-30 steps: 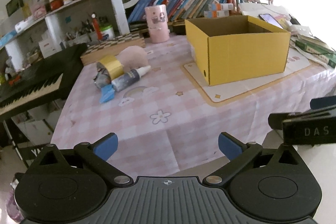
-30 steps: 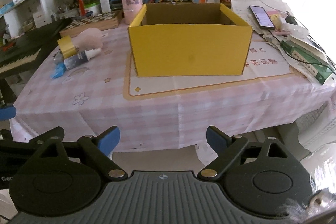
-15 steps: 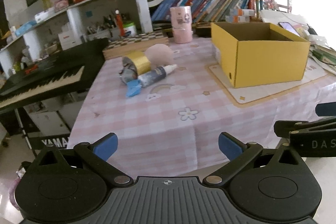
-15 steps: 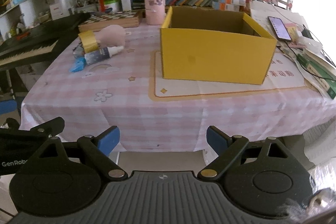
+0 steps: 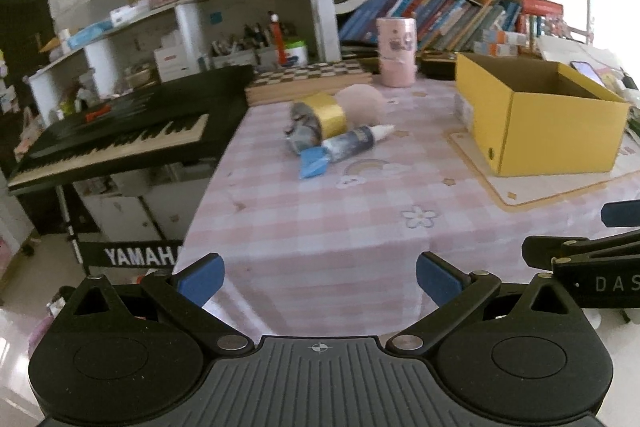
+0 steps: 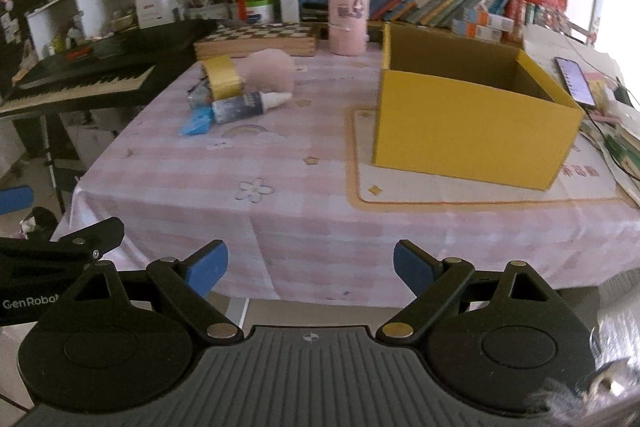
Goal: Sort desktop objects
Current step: 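Withdraw both tools from the box back toward the remaining objects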
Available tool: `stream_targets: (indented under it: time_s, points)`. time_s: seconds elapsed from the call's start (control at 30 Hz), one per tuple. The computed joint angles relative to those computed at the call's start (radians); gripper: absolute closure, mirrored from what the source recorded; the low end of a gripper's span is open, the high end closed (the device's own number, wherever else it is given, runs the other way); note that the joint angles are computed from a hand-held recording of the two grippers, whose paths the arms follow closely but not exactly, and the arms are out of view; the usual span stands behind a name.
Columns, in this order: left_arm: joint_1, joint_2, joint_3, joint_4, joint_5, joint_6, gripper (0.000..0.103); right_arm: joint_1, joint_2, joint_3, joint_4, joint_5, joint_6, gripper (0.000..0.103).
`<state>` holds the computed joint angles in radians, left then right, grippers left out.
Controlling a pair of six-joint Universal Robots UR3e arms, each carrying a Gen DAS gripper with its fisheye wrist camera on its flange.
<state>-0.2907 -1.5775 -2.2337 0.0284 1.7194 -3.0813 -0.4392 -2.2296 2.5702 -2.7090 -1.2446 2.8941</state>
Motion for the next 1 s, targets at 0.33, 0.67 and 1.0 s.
stream_targets:
  time_s: [0.33, 0.67, 1.0]
  points:
    - [0.060, 0.026, -0.016, -0.012, -0.006, -0.003, 0.000, 0.156, 0.188, -0.070, -0.144, -0.073, 0.046, 0.013]
    - [0.054, -0.076, 0.072, -0.004, 0.041, -0.015, 0.000, 0.179, 0.380, -0.151, -0.252, -0.051, 0.040, 0.012]
    - [0.044, -0.255, 0.303, -0.087, 0.075, -0.065, 0.000, 0.184, 0.644, -0.377, -0.272, -0.028, -0.003, 0.012]
